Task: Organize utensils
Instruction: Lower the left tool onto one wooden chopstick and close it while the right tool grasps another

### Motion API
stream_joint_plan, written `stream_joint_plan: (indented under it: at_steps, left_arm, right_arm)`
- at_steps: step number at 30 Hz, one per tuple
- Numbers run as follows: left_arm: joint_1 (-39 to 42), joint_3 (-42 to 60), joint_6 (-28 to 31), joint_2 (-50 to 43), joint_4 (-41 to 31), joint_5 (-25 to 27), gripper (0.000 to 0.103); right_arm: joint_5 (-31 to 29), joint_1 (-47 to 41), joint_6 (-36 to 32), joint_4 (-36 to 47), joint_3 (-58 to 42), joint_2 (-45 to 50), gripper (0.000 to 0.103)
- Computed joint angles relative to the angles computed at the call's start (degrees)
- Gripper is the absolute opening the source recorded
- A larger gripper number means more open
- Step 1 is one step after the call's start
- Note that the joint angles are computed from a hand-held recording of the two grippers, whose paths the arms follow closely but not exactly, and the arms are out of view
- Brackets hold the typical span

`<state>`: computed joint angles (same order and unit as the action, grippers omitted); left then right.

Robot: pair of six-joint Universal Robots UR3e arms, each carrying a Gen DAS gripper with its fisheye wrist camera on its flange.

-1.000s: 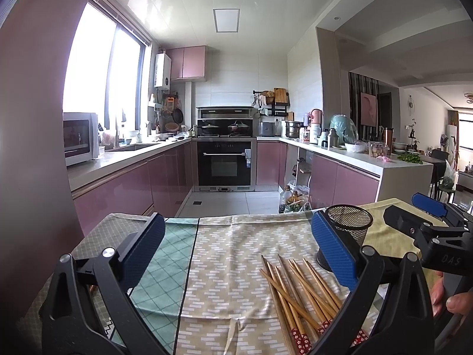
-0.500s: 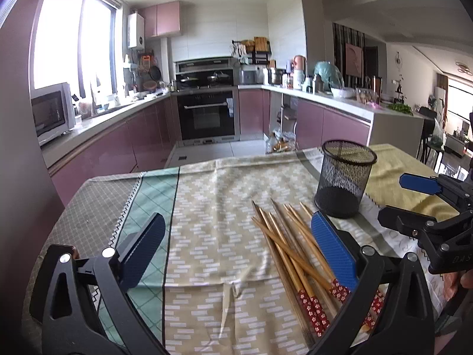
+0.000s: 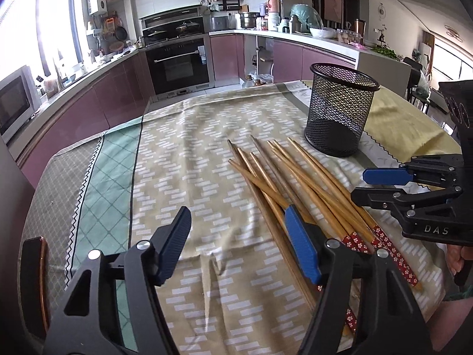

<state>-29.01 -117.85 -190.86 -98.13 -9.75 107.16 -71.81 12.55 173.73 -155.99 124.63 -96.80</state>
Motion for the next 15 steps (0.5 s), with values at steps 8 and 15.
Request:
stream_joint_plan:
  at_steps: [8, 15]
  left_arm:
    - [1.6, 3.8, 1.8, -2.7, -5.7, -3.9, 0.056]
    - [5.1, 5.5, 2.3, -3.6, -8.0, -10.0, 0.044]
  right_arm:
    - [-3.6, 2.0, -0.7, 3.1, -4.1, 2.7, 0.033]
    - [-6.3, 3.9, -1.2, 3.7, -7.5, 5.8, 0.028]
